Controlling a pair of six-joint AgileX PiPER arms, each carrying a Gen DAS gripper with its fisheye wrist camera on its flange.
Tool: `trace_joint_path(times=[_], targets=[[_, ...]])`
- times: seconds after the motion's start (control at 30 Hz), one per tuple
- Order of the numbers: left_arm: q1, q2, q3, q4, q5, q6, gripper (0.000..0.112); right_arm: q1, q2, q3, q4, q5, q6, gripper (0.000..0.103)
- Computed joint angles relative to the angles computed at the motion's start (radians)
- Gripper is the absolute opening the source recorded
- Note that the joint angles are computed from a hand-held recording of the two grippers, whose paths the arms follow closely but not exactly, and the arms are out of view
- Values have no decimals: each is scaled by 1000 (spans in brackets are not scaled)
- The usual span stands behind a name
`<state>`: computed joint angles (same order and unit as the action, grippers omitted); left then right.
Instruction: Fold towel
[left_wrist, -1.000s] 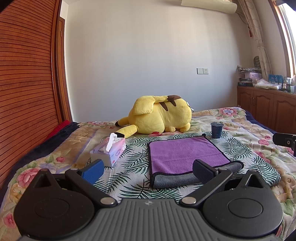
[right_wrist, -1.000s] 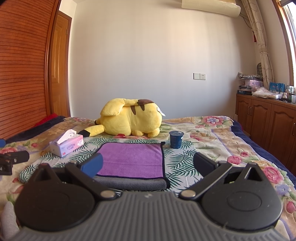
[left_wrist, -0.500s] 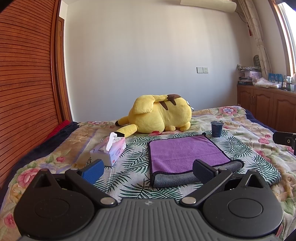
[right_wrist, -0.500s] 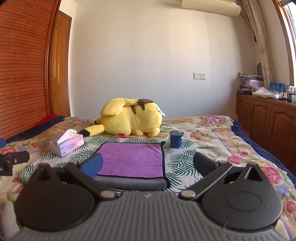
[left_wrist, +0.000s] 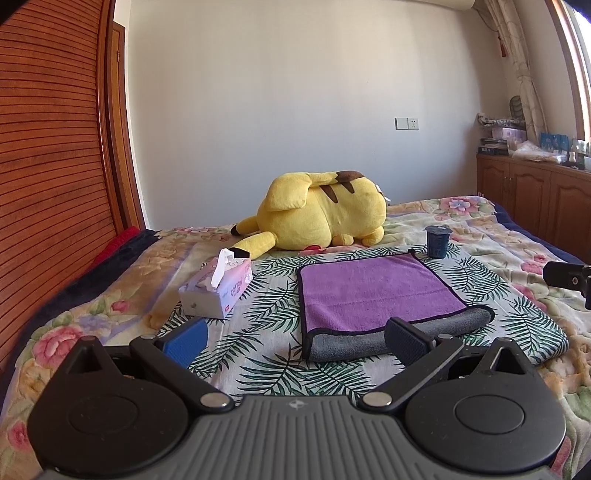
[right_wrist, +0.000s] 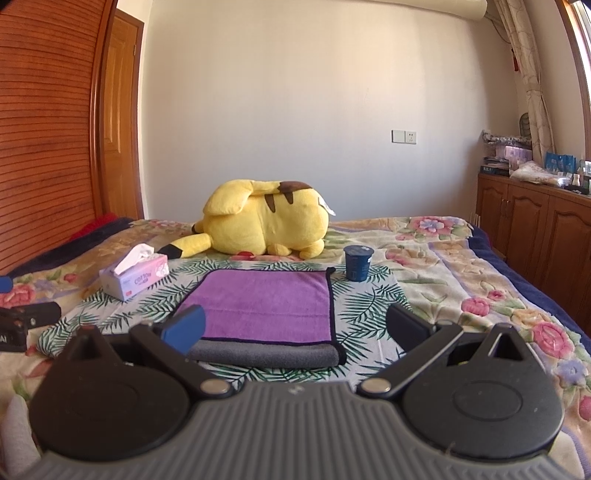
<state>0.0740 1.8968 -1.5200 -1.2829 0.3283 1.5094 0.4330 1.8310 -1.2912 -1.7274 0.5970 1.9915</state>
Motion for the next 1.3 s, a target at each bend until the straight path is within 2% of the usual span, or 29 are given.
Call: trace_joint_path(times=[0.17,0.27,0.8,1.3], targets=[[-11,35,-55,119,5,-108,84,-11,21,-30,33,-20,-43,103],[-27,63,-98,246,16,-219,84,-21,40,-56,46,-33,-71,103],[-59,171,-270,443,79,-406,84,-61,125,-191,260,-89,-344,103],[-77,367,-582,670,199,-656,84,-119,250,-375,486,-147,-629,103]])
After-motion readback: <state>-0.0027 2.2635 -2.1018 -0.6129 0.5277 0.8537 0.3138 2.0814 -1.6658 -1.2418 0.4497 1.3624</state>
